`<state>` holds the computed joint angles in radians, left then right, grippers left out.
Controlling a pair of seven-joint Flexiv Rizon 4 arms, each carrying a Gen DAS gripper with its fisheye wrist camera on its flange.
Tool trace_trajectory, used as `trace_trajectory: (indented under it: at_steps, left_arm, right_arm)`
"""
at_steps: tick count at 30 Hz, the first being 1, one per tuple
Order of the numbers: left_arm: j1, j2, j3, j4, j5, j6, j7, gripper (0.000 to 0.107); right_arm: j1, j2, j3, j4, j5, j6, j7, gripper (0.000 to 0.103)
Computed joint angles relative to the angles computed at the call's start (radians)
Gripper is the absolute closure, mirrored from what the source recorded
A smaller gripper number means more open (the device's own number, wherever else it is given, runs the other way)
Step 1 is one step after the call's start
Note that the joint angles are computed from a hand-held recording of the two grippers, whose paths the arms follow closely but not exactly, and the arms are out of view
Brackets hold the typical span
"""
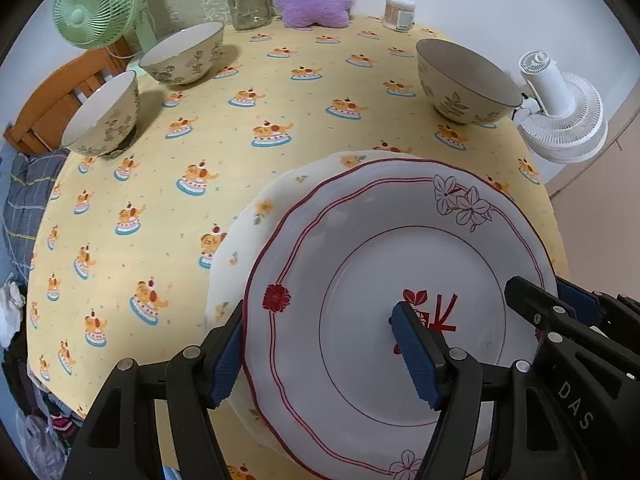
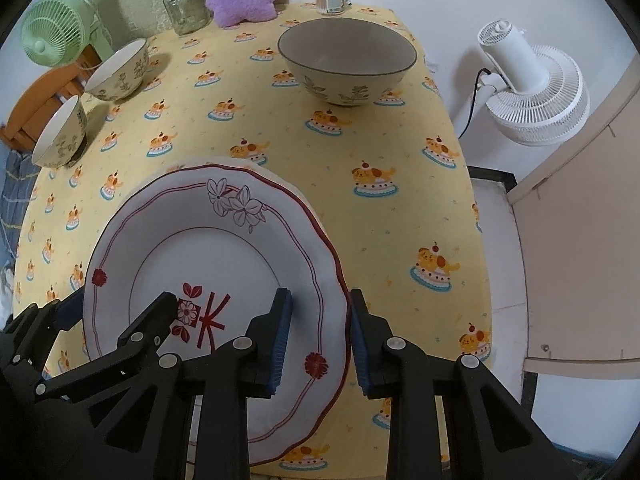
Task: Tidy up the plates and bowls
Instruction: 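Lower the red-rimmed plate onto the orange-flower stack and open the right gripper, then withdraw the right gripper and move both grippers to the grey-interior bowl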
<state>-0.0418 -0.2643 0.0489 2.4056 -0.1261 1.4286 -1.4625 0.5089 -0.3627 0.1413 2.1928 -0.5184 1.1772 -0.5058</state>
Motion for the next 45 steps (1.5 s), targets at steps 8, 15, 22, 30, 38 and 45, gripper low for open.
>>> trace_trajectory:
  at_steps: [8,15,22,30,38,45]
  left_arm:
    - [-0.016,-0.007,0.065,-0.030,0.067,-0.032,-0.066,0.036]
    - [-0.044,-0.031,0.103,-0.079,0.183,-0.045,-0.127,0.038]
    - [-0.047,-0.040,0.104,-0.094,0.204,-0.047,-0.135,0.036]
    - [0.046,-0.027,0.011,-0.053,0.089,-0.043,-0.014,0.026]
    - [0.193,0.033,-0.139,0.054,-0.197,0.010,0.275,0.018]
    - [0.322,0.113,-0.314,0.151,-0.639,0.065,0.702,0.014]
  right_arm:
    - [0.013,-0.035,0.010,-0.048,0.012,-0.005,-0.039,0.073]
    - [0.031,-0.046,-0.009,-0.067,-0.007,-0.039,-0.017,0.074]
    - [0.028,-0.046,-0.011,-0.071,-0.013,-0.055,-0.007,0.073]
    - [0.028,-0.043,-0.003,-0.079,-0.002,-0.099,0.021,0.067]
    - [0.058,-0.013,-0.012,-0.064,-0.041,-0.121,0.149,0.039]
    - [0.098,-0.008,0.005,-0.091,-0.083,-0.144,0.292,0.037]
